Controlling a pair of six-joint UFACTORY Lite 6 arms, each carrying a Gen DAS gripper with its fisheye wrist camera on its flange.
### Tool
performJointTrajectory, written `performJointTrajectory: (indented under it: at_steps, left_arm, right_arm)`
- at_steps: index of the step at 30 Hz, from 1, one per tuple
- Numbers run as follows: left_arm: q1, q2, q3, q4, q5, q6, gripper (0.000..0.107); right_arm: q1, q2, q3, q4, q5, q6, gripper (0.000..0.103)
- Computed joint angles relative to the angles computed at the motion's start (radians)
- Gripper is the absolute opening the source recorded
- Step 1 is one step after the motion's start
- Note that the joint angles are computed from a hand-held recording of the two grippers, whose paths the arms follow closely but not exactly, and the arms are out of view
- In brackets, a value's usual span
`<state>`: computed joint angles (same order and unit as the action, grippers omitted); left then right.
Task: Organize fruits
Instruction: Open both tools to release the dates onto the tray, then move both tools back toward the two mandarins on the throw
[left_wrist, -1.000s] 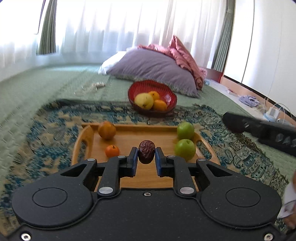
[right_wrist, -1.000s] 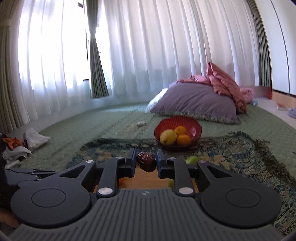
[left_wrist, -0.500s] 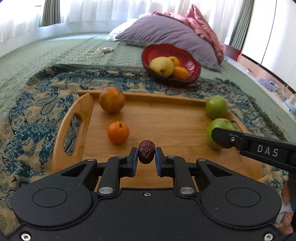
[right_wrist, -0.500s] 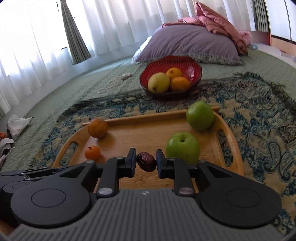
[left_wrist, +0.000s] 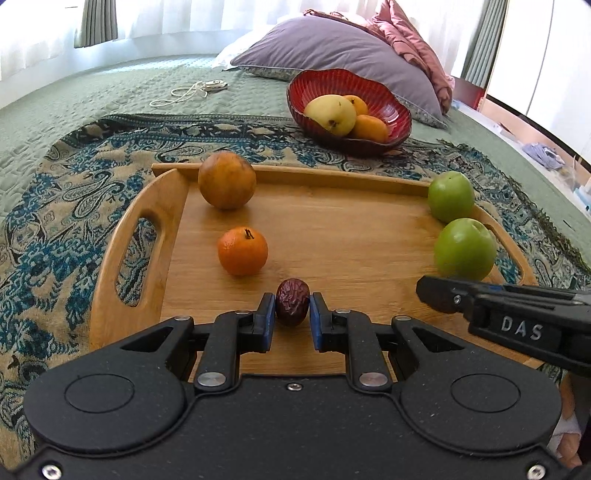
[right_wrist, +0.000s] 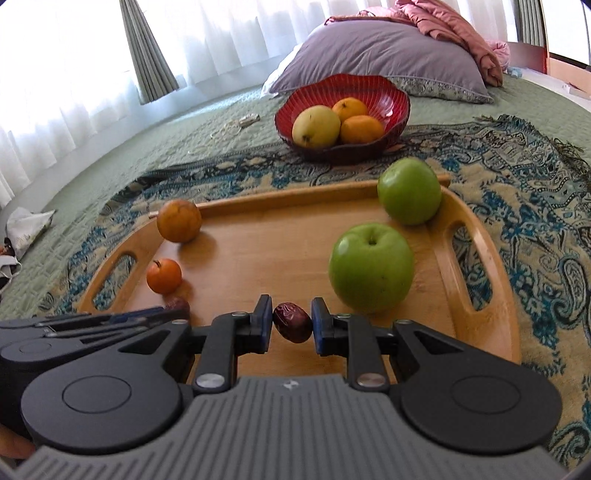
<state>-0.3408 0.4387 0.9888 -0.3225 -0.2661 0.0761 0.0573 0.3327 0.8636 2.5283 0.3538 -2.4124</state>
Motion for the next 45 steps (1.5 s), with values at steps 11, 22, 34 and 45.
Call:
performJointTrajectory:
  at_steps: [11,22,34,45]
  left_arm:
    - [-0.016,-0.014,-0.013,-0.061,-0.002,0.061,0.020]
    - [-0.024,-0.180,-0.157,-0.042,-0.034,0.042,0.032]
    - [-0.053,-0.492,-0.495,-0.120,-0.127,0.125,0.042]
    - [-0.097,-0.755,-0.749,-0.233,-0.148,0.193,0.049]
  right_arm:
    - [0.010,0.017,-0.015,0.043,0.005,-0.032,0.028]
    - [0.007,-0.062,-0.089,0.070,0.040,-0.066,0.049]
    - [0.046,-0.292,-0.357,0.217,0.138,-0.307,0.056]
    - [0.091,-0.530,-0.635,0.244,0.252,-0.374,0.066]
